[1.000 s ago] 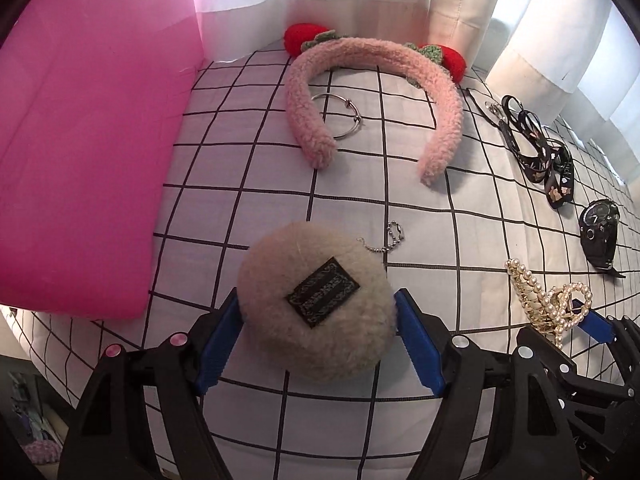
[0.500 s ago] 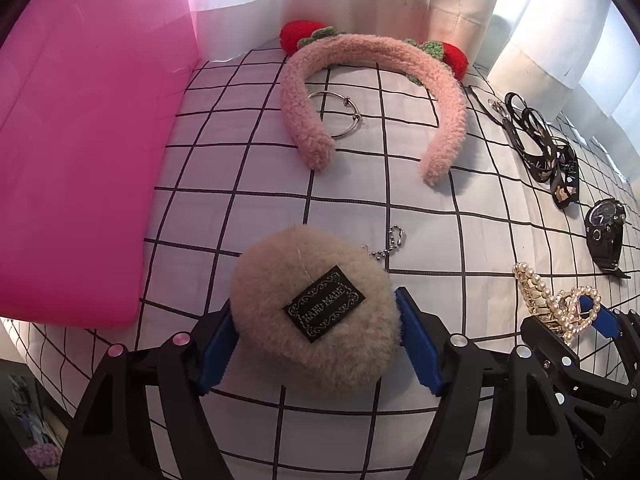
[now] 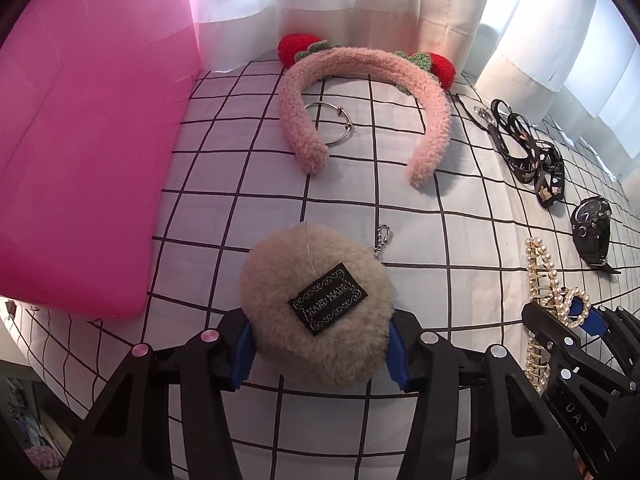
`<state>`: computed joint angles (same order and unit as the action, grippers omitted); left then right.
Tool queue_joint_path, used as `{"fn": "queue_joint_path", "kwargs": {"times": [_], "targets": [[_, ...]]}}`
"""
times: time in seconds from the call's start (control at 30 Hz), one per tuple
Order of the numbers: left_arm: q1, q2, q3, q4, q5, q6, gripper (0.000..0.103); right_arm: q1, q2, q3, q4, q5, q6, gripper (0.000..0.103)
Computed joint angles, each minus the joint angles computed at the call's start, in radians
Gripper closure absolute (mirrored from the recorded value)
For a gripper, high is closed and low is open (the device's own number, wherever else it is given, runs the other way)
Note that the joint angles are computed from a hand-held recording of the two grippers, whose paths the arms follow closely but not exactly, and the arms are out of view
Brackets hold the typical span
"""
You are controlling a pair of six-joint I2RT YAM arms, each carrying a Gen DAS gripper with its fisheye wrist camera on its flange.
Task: Organize jewelry
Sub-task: 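Close the left tool on the beige pom-pom while the right tool grips the pearl clip, then carry the pom-pom and pearl clip with both tools over the pink tub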
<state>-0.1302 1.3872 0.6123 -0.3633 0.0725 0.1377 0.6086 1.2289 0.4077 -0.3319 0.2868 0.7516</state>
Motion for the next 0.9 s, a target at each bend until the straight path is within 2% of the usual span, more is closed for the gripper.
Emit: {"fn": "queue_joint_path", "kwargs": {"times": [0.27,0.47,0.7,0.9], "targets": [[0.018,-0.139,0.023,-0.1,0.037,0.031,0.053,0.008,-0.089,0.002,-0.058,0.009,0.008,0.061],[0.008,-0.208,0.096,-0.193,0.067,0.018,0.053,0.006,-0.233,0.05,-0.206,0.046,-0.001,0.061],[0.013,-0.277,0.286,-0.321,0.135,-0.01,0.053,0.001,-0.33,0.256,-0.4,0.117,-0.073,0.061],[0.156,-0.267,0.489,-0.386,0.199,0.016,0.052,0.038,-0.209,0.502,-0.379,0.14,-0.19,0.061]]}}
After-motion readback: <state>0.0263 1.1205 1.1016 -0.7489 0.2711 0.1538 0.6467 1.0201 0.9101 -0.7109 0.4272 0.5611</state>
